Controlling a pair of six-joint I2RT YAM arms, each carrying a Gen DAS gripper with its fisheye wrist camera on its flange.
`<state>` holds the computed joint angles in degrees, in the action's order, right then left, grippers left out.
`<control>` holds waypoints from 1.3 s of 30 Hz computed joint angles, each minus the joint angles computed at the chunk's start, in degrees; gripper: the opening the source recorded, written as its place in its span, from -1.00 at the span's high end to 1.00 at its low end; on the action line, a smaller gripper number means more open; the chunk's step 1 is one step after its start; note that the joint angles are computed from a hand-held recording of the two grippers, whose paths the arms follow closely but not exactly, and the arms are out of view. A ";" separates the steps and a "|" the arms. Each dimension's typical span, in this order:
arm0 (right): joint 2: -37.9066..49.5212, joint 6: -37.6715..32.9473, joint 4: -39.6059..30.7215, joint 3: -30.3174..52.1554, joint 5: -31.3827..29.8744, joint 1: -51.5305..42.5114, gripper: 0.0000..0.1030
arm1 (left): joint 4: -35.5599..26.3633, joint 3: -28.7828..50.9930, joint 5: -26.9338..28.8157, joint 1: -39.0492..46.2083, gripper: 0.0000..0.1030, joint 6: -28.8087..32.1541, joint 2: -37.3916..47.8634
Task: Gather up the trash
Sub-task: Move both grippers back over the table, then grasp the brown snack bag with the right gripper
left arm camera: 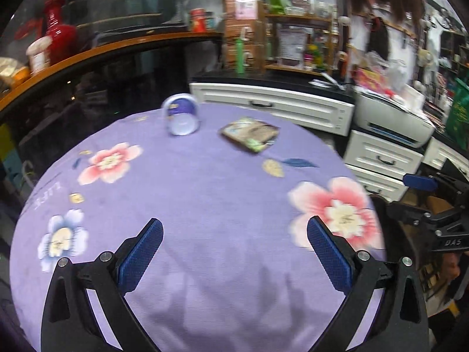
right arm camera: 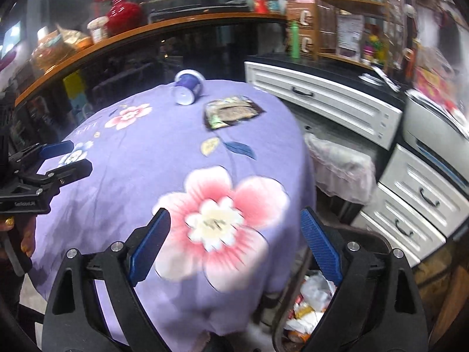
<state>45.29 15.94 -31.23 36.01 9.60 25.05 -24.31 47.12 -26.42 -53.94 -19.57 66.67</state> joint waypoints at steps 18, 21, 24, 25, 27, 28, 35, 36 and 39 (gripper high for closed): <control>50.00 -8.22 6.40 33.54 -13.30 -8.96 -0.79 | 6.08 1.01 13.83 20.57 -0.89 7.26 5.01; 57.74 -9.09 4.16 41.61 -11.67 -9.81 -0.79 | 7.07 2.39 14.64 20.75 -0.89 7.70 7.57; 63.77 -9.70 2.43 48.92 -10.78 -10.21 -0.79 | 8.04 3.34 15.07 20.52 -0.89 8.08 9.31; 65.84 -9.89 1.27 51.68 -10.55 -10.25 -0.79 | 8.65 3.51 15.29 20.49 -0.89 8.22 9.77; 70.61 -10.07 -2.39 58.42 -9.12 -10.03 -0.79 | 9.54 3.46 15.56 20.50 -0.89 8.23 10.30; 72.60 -10.17 -4.21 61.36 -8.25 -9.78 -0.79 | 9.93 3.43 15.92 20.53 -0.89 8.03 10.54; 80.54 -10.73 -9.45 72.24 -7.01 -9.67 -0.78 | 11.02 2.50 18.71 21.62 -0.89 7.37 10.96; 80.55 -10.98 -8.93 72.08 -7.11 -9.75 -0.76 | 11.19 2.42 18.97 21.80 -0.89 7.25 10.90; 79.19 -11.13 -6.48 69.78 -7.05 -10.09 -0.37 | 11.62 2.13 19.92 22.34 -0.89 6.78 10.81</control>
